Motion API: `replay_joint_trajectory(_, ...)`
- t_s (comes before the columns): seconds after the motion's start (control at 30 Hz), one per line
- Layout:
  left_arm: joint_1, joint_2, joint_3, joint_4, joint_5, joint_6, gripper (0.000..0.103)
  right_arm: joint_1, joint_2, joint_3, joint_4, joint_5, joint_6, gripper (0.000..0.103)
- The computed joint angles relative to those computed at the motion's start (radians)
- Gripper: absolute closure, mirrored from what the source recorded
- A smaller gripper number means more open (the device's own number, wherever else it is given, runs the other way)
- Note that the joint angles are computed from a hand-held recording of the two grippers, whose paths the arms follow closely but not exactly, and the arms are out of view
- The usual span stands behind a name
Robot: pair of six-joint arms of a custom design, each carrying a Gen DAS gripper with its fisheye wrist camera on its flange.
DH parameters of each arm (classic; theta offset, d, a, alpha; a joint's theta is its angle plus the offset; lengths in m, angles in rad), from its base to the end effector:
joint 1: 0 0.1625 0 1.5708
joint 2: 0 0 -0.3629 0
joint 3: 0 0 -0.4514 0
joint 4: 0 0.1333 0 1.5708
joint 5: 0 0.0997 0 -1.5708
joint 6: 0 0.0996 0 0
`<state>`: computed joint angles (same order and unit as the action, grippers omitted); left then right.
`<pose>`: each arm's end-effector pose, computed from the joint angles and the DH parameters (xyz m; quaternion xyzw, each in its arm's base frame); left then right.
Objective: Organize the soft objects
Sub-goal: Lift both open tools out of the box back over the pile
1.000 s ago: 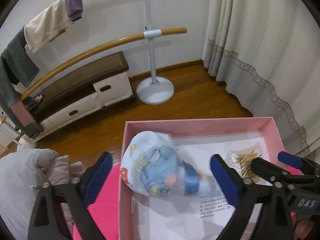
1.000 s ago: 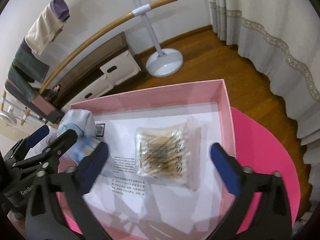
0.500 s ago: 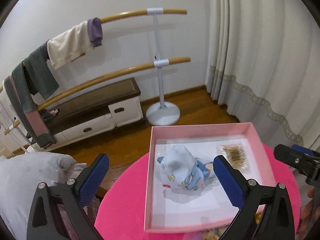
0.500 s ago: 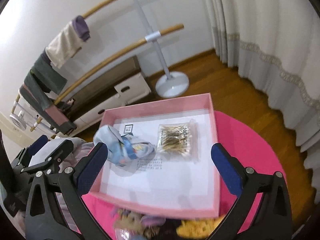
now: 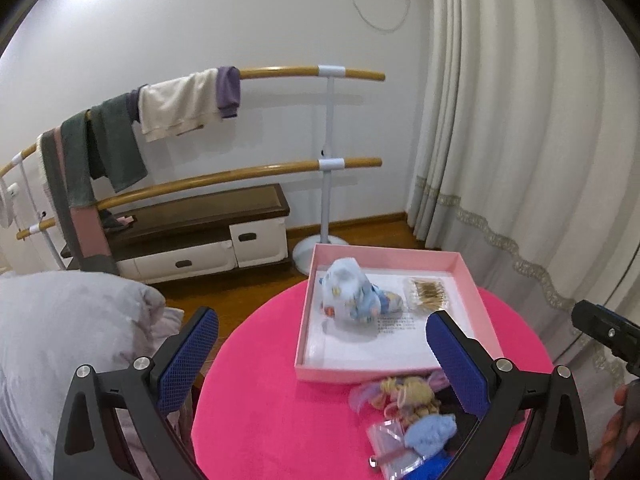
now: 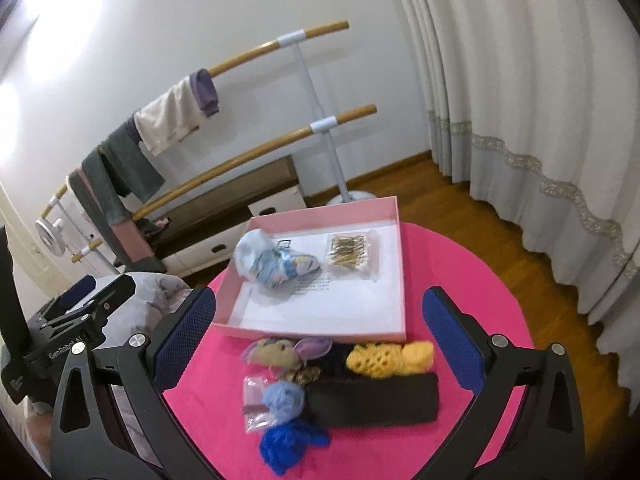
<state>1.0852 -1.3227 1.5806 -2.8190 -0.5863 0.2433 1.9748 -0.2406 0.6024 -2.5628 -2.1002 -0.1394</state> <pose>-0.1011 -0.6549 0.4523 0.0666 0.8045 -0.4659 0.3622 0.4324 -0.8003 0.0785 0.1682 -0.9057 0.3293 0.2071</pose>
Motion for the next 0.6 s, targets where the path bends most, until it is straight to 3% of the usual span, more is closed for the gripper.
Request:
replay_joint_trajectory(0.1, -0.048, -0.109, 0.158, -0.079, 0.049, -0.001, 0.0, 0.015, -0.088, 0.167, -0.111, -0.012, -0.03, 0.0)
replay_joint_trajectory(0.3, -0.136, -0.27, 0.41, -0.15, 0.149, -0.013, 0.0, 0.037, -0.176, 0.37, -0.266, -0.056, -0.055, 0.0)
replay_joint_trajectory(0.47, -0.186, -0.342, 0.514, -0.113, 0.202, -0.093, 0.0, 0.05, -0.218, 0.485, -0.334, -0.094, -0.063, 0.0)
replay_joint_trajectory(0.6, -0.201, -0.359, 0.533, -0.092, 0.211, -0.113, 0.0, 0.057, -0.231, 0.535, -0.357, -0.114, -0.065, 0.0)
